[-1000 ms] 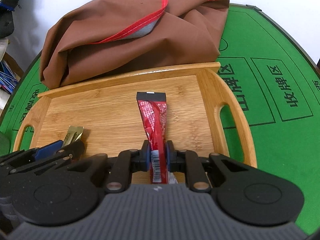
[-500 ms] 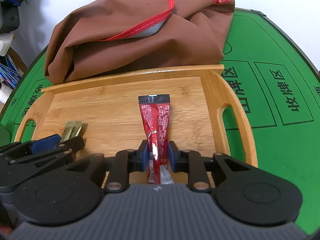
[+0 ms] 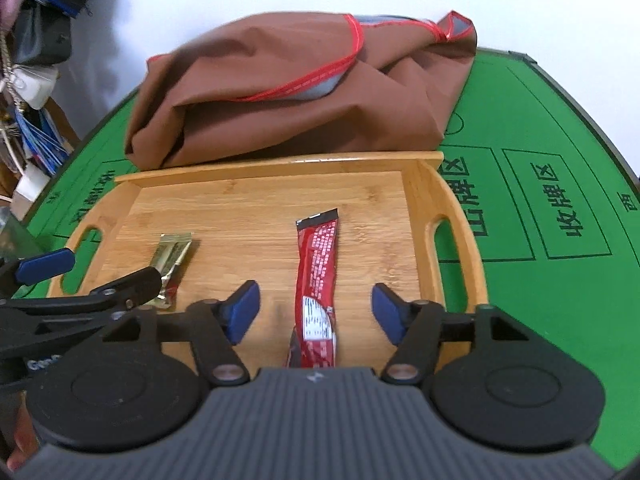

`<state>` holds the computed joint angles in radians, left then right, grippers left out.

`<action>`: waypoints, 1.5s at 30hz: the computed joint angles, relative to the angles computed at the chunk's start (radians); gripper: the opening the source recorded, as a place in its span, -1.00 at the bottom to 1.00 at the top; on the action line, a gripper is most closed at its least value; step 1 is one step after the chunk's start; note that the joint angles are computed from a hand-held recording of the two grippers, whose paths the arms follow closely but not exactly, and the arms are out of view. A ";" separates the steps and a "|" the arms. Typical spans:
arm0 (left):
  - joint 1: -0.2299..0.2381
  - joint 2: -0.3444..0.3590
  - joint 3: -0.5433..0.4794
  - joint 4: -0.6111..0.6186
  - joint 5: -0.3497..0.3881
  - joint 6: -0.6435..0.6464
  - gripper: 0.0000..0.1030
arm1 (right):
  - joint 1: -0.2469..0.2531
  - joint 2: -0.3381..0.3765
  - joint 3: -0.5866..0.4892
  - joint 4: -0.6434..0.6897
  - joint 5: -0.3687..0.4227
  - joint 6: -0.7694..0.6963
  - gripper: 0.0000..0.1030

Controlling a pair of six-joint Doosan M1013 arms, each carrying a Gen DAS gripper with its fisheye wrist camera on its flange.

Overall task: Organize snacks
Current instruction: 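Carry both packets onto the bamboo tray and open both tools to release them, then grasp the red nut bag with the left tool while the right tool grasps the pink jelly cup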

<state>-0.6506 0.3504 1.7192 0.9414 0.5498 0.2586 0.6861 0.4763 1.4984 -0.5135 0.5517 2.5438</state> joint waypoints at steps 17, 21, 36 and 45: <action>-0.077 -0.165 0.221 0.352 -0.066 -0.368 1.00 | 0.085 -0.132 0.198 -0.373 -0.131 0.262 0.71; -0.096 -0.194 0.271 0.411 -0.067 -0.440 1.00 | 0.104 -0.154 0.238 -0.442 -0.145 0.316 0.71; -0.142 -0.263 0.403 0.415 -0.137 -0.521 1.00 | 0.166 -0.210 0.377 -0.732 -0.103 0.621 0.71; -0.164 -0.282 0.449 0.511 -0.182 -0.659 1.00 | 0.206 -0.219 0.414 -0.755 -0.058 0.625 0.71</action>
<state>-0.8146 0.0683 2.1686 1.4522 0.3679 -0.4000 0.8922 0.2574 1.9122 -1.2684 0.4932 3.1690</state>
